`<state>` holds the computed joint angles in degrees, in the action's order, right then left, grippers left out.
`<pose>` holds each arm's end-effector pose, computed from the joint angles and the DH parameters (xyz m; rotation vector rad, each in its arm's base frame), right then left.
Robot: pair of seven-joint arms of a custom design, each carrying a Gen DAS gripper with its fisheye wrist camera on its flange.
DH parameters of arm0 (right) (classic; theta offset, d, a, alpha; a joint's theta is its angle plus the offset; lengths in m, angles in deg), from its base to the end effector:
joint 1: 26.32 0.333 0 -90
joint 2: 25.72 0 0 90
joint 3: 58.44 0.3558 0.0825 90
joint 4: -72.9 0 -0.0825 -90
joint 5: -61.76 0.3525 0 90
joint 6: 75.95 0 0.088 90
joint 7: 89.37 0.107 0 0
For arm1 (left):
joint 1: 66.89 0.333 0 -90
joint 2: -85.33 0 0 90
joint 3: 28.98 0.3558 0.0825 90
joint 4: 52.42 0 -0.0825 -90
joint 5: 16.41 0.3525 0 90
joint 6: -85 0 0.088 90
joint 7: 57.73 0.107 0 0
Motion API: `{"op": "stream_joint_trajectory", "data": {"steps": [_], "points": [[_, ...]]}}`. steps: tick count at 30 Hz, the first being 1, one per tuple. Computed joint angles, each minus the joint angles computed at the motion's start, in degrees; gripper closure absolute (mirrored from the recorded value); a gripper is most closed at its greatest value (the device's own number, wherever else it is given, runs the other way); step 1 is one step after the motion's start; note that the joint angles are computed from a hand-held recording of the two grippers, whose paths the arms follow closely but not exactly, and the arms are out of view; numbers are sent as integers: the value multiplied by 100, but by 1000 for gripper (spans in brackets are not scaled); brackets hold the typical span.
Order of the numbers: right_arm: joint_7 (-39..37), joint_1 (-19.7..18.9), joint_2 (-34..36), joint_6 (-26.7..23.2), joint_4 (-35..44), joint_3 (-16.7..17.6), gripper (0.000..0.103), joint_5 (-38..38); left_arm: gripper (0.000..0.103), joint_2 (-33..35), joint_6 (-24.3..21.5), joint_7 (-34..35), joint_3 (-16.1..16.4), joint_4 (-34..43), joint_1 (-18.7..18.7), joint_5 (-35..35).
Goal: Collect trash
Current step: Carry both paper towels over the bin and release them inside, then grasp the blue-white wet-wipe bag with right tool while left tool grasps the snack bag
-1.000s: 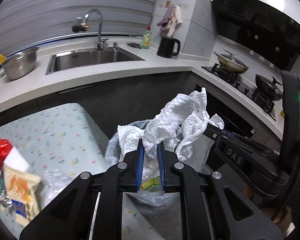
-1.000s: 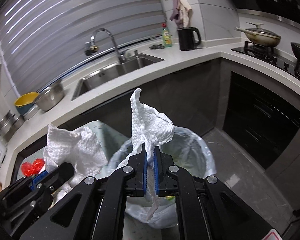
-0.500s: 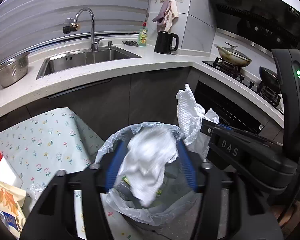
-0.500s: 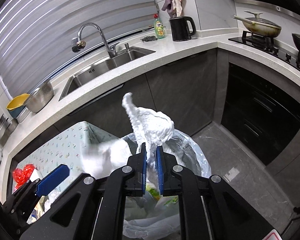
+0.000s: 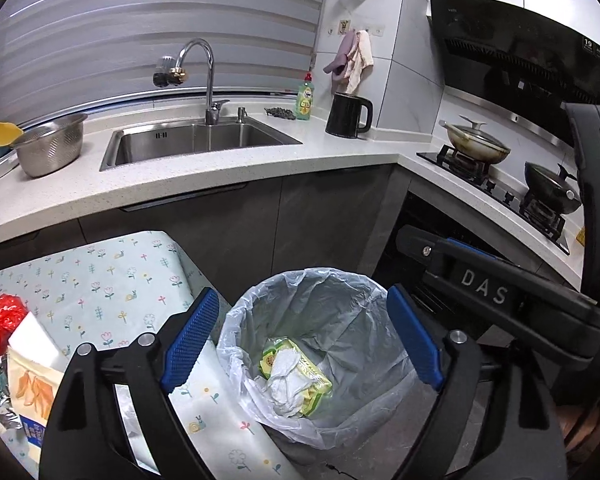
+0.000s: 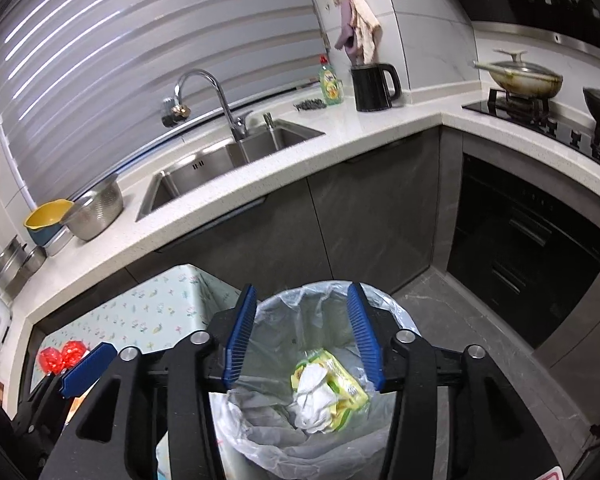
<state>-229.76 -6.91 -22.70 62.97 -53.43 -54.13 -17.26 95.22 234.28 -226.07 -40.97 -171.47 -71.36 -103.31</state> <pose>0.4894 0.2103 0.4359 -0.8842 2.1922 -0.9399 0.5590 -0.1379 0.4281 -0.9905 2.3959 -1.3832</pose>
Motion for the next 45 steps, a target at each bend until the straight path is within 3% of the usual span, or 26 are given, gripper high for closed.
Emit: {"op": "stream_joint_trajectory", "data": {"steps": [6,10,21,25,33,45], "points": [[-318,200,-88,-374,257,163,51,30,21,-211,-240,-154,131,-49,162,47],[-567,401,-82,-738,497,301,42,52,16,-382,-370,-145,268,-103,312,0],[-1378,1054,471,-1124,1425,412,30,254,13,-483,-503,-581,710,-29,921,363],[-1445,1253,712,-918,1659,357,25,338,13,-425,-401,-696,817,5,1171,527],[-1675,1610,1432,-339,2196,139,25,825,13,-141,-194,-905,937,88,1667,841],[-1682,2182,2638,303,2909,-402,25,1944,13,400,235,-1041,860,232,2204,1121]]}}
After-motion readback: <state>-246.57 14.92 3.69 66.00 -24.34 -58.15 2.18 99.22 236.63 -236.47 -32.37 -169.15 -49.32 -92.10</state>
